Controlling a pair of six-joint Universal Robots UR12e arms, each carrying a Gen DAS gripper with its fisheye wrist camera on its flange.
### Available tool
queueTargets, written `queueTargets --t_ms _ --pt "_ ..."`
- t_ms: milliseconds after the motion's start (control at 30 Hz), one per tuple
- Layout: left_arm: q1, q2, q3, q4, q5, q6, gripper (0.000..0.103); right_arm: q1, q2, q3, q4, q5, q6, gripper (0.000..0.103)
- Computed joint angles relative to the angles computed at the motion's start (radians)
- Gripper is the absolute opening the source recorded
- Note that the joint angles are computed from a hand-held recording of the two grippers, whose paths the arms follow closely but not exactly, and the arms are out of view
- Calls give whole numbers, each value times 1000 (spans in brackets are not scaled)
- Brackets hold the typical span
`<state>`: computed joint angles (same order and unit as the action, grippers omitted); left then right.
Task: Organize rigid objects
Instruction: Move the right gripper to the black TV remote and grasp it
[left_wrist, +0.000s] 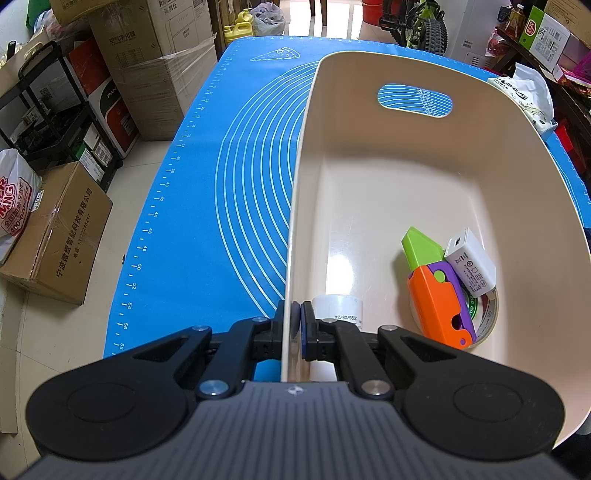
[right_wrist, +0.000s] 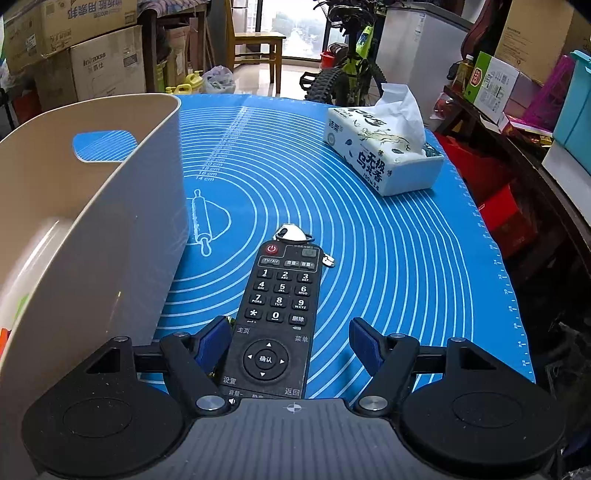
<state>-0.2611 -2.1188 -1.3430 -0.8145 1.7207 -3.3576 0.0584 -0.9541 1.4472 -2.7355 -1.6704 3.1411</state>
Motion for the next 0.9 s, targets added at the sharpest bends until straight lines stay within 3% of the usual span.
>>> queueTargets --t_ms 767,900 --pt "0 0 0 0 1 0 7 -1 18 -15 11 -14 29 76" --pt "-1 -1 0 0 0 -1 7 -5 22 -15 6 8 60 71"
